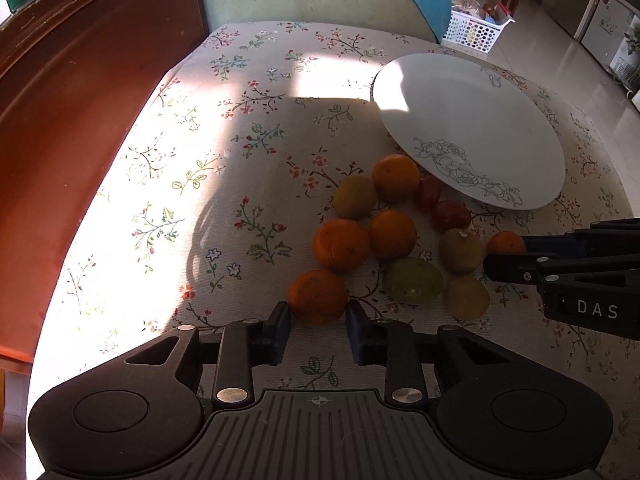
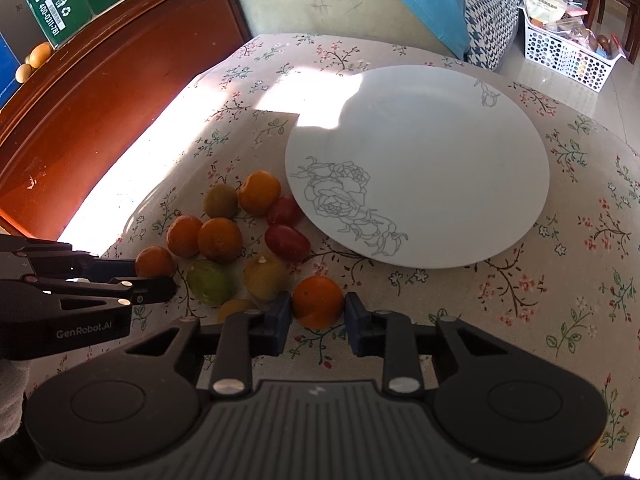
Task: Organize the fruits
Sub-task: 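Close the left gripper on a tangerine while the right gripper grasps another tangerine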
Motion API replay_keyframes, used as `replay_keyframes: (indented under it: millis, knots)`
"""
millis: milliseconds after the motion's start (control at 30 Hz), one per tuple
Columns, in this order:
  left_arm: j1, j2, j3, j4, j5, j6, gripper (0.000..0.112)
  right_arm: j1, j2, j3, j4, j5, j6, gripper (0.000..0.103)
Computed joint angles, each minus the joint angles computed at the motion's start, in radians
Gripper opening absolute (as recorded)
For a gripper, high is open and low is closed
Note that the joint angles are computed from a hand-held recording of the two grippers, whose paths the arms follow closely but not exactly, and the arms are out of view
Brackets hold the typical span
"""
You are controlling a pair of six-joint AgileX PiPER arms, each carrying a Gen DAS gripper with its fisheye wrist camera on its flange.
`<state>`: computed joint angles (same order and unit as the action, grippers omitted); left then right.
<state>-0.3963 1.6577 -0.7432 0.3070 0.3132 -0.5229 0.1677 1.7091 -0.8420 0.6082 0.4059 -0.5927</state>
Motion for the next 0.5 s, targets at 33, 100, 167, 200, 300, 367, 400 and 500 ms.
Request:
replay_keyframes:
  millis: [33,100,167,200,300,367,400,500]
  knots:
    - [0.000,-0.002,0.001,-0.001,-0.001,0.002,0.027,-0.001,-0.002,-0.001,0.010,0.004,-0.010,0.029]
    - [0.007,-0.013,0.006,-0.023,-0.004,0.023,0.027,-0.003,-0.008,-0.001,0.031,0.009,-0.030,0.029]
    - [0.014,-0.032,0.013,-0.044,-0.007,0.044,0.027,-0.009,-0.013,-0.002,0.051,0.015,-0.049,0.029]
    - [0.015,-0.042,0.016,-0.047,-0.007,0.046,0.024,-0.012,-0.015,-0.004,0.059,0.020,-0.055,0.029]
    - [0.018,-0.066,0.018,-0.072,-0.004,0.066,0.023,-0.023,-0.024,-0.006,0.082,0.030,-0.078,0.029]
    - [0.015,-0.076,0.013,-0.083,0.000,0.073,0.023,-0.027,-0.025,-0.009,0.088,0.034,-0.084,0.029]
    - [0.011,-0.079,0.009,-0.086,0.001,0.076,0.023,-0.028,-0.024,-0.010,0.086,0.033,-0.080,0.029]
    - [-0.001,-0.078,0.001,-0.088,0.005,0.079,0.023,-0.028,-0.022,-0.010,0.065,0.036,-0.059,0.029]
